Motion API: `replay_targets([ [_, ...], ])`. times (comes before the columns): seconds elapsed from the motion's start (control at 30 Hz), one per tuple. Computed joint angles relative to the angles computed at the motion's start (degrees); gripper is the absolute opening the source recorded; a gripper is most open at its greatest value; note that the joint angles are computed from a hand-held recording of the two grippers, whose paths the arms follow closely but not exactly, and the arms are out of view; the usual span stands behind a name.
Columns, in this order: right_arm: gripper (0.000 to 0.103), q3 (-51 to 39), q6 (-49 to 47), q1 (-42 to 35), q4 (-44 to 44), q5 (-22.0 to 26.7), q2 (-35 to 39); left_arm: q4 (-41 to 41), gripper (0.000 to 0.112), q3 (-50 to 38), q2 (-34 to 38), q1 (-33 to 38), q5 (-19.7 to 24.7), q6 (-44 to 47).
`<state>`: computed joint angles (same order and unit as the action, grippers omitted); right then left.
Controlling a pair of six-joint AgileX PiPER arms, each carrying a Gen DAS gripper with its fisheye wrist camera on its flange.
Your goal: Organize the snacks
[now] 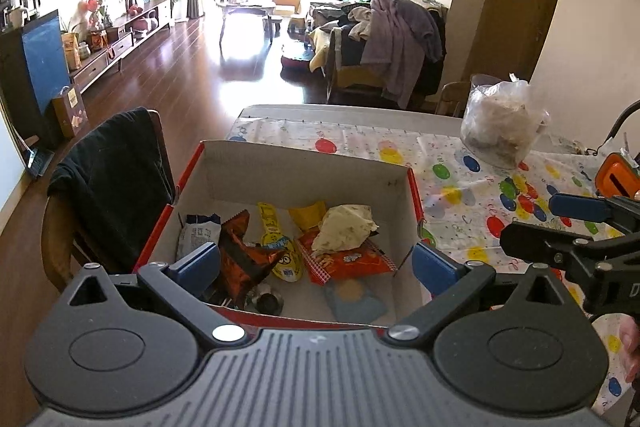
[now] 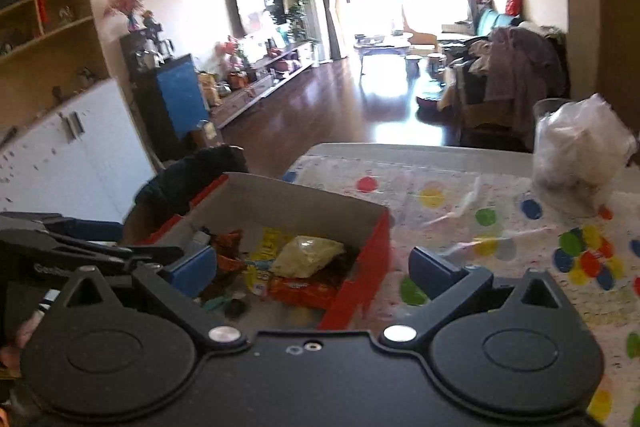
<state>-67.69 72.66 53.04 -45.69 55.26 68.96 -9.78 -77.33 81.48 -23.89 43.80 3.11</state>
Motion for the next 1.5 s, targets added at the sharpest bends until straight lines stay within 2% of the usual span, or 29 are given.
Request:
replay_targets([
  [0.33,0.103,1.6,2.4,0.3,1.8,1.4,-0.8,3.5,0.103,0.7,-1.4,-1.8,-0.4,-3.5],
  [1.17,0.103,1.2,6.9,6.0,-3.4,6.9,-1.7,5.4,0.103,1.5,-4.3,-4.2,0.4,-7.0],
  [1.5,0.103,1.2,7.4,5.7,-3.5,6.1,-1.7,5.7,0.103,1.8,-5.6,-5.0,1.1,-7.6],
])
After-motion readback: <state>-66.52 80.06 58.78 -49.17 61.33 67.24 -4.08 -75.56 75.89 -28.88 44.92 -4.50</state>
